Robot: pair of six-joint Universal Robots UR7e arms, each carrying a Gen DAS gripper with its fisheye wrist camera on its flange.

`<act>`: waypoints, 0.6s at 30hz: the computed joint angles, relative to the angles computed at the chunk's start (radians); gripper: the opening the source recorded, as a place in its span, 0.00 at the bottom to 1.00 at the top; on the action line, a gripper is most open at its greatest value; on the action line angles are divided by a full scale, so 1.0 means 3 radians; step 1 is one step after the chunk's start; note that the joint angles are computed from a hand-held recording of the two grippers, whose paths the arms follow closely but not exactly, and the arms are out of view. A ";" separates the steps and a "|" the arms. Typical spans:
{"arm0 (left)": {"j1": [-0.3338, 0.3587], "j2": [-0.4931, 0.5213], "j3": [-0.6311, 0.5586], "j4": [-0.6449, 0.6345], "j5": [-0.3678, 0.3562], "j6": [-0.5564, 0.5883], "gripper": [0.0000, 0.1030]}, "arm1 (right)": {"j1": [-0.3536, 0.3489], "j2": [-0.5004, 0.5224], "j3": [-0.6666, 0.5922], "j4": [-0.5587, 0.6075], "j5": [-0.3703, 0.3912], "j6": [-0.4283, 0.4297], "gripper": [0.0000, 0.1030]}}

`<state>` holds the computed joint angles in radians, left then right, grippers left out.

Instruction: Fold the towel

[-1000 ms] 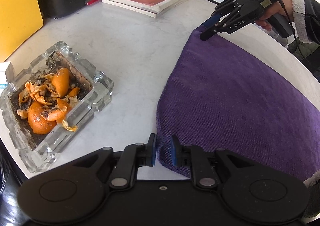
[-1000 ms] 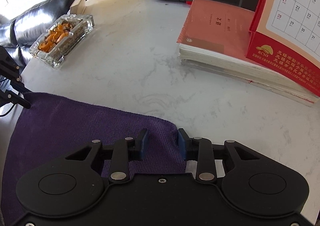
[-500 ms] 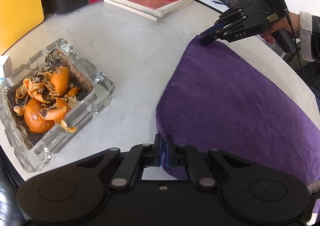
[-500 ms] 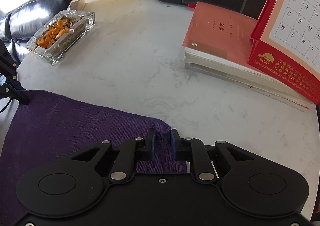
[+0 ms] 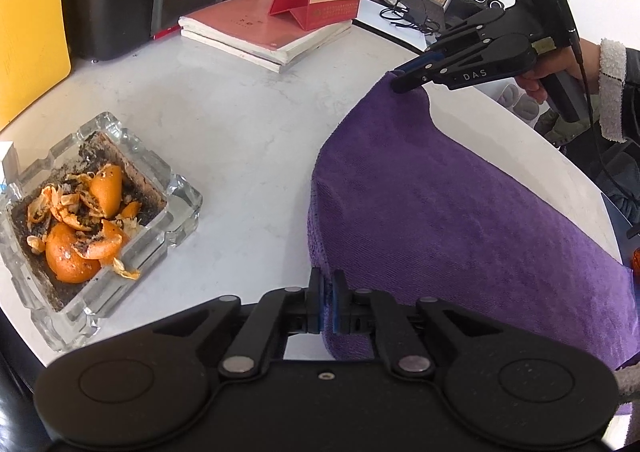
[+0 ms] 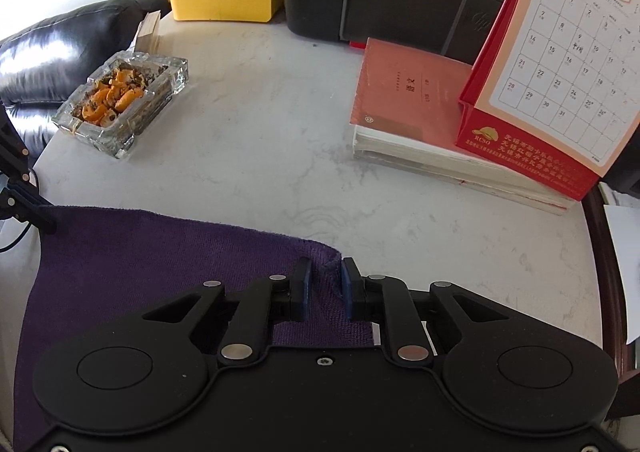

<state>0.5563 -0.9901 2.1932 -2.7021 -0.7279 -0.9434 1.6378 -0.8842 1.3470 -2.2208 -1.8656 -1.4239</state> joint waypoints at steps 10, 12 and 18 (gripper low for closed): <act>-0.0152 0.0038 0.0030 -0.0232 -0.0036 0.0214 0.03 | -0.0019 -0.0399 0.0380 -0.0297 0.0085 0.0063 0.14; -0.0169 0.0065 0.0023 -0.0287 -0.0062 0.0271 0.03 | -0.0033 -0.0477 0.0460 -0.0366 0.0108 0.0061 0.14; -0.0180 0.0097 0.0028 -0.0308 -0.0123 0.0292 0.03 | -0.0085 -0.0659 0.0661 -0.0499 0.0110 0.0157 0.14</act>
